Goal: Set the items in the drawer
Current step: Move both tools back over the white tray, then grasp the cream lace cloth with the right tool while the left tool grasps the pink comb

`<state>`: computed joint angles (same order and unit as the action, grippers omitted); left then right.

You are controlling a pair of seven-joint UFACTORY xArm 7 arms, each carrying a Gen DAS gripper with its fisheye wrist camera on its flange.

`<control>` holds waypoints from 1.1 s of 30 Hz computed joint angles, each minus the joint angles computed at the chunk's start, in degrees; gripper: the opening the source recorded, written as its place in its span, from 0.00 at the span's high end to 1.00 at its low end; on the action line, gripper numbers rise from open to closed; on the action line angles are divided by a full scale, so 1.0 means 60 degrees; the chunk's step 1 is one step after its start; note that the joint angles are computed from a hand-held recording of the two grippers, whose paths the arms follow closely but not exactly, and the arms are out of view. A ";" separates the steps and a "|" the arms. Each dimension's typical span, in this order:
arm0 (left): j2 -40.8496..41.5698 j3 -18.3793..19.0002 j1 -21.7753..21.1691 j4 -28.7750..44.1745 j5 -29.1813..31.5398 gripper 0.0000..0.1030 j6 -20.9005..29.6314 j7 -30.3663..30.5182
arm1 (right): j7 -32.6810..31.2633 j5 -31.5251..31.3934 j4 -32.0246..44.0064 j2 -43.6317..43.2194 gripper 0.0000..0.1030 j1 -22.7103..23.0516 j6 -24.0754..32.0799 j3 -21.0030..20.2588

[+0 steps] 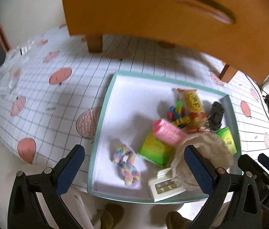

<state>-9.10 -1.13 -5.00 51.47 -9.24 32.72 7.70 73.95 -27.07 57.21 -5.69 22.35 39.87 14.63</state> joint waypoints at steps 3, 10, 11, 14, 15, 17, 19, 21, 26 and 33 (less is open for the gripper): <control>0.0178 0.0027 0.0019 0.0045 -0.0123 0.00 0.0163 -0.0088 | -0.0096 0.0264 -0.0066 0.0087 0.00 -0.0001 -0.0077 -0.0069; 0.0413 0.0046 0.0008 0.0218 -0.0584 0.00 0.0444 0.0118 | -0.0614 0.1004 -0.0198 0.0418 0.01 0.0064 -0.0689 -0.0171; 0.0419 0.0068 0.0018 0.0242 -0.0703 0.00 0.0464 0.0153 | -0.0717 0.1047 -0.0175 0.0475 0.01 0.0097 -0.0787 -0.0176; 0.0505 0.0106 0.0093 0.0350 -0.0885 0.00 0.0524 0.0059 | -0.0964 0.0945 0.0058 0.0635 0.08 0.0197 -0.0767 -0.0171; 0.0548 0.0130 0.0124 0.0397 -0.0969 0.00 0.0593 0.0025 | -0.1056 0.0851 0.0160 0.0702 0.10 0.0229 -0.0722 -0.0176; 0.0591 0.0133 0.0174 0.0442 -0.1015 0.01 0.0668 -0.0051 | -0.1220 0.0754 0.0347 0.0846 0.11 0.0301 -0.0696 -0.0197; 0.0627 0.0119 0.0199 0.0488 -0.1051 0.01 0.0732 -0.0100 | -0.1398 0.0639 0.0532 0.1013 0.16 0.0376 -0.0727 -0.0225; 0.0592 0.0110 0.0177 0.0458 -0.1200 0.01 0.0699 0.0075 | -0.1617 0.0621 0.0688 0.1172 0.17 0.0457 -0.0731 -0.0259; 0.0667 0.0121 0.0126 0.0562 -0.1611 0.01 0.0579 0.0580 | -0.1778 0.0586 0.0996 0.1509 0.25 0.0624 -0.0650 -0.0401; 0.1158 0.0130 0.0138 0.1157 -0.2603 0.16 0.0778 0.1242 | -0.2008 0.0800 0.1099 0.1702 0.48 0.0645 -0.1117 -0.0575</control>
<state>-2.15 -0.35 -4.17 58.41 -24.86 37.39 15.15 61.90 -22.28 63.80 4.52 26.23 33.16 11.18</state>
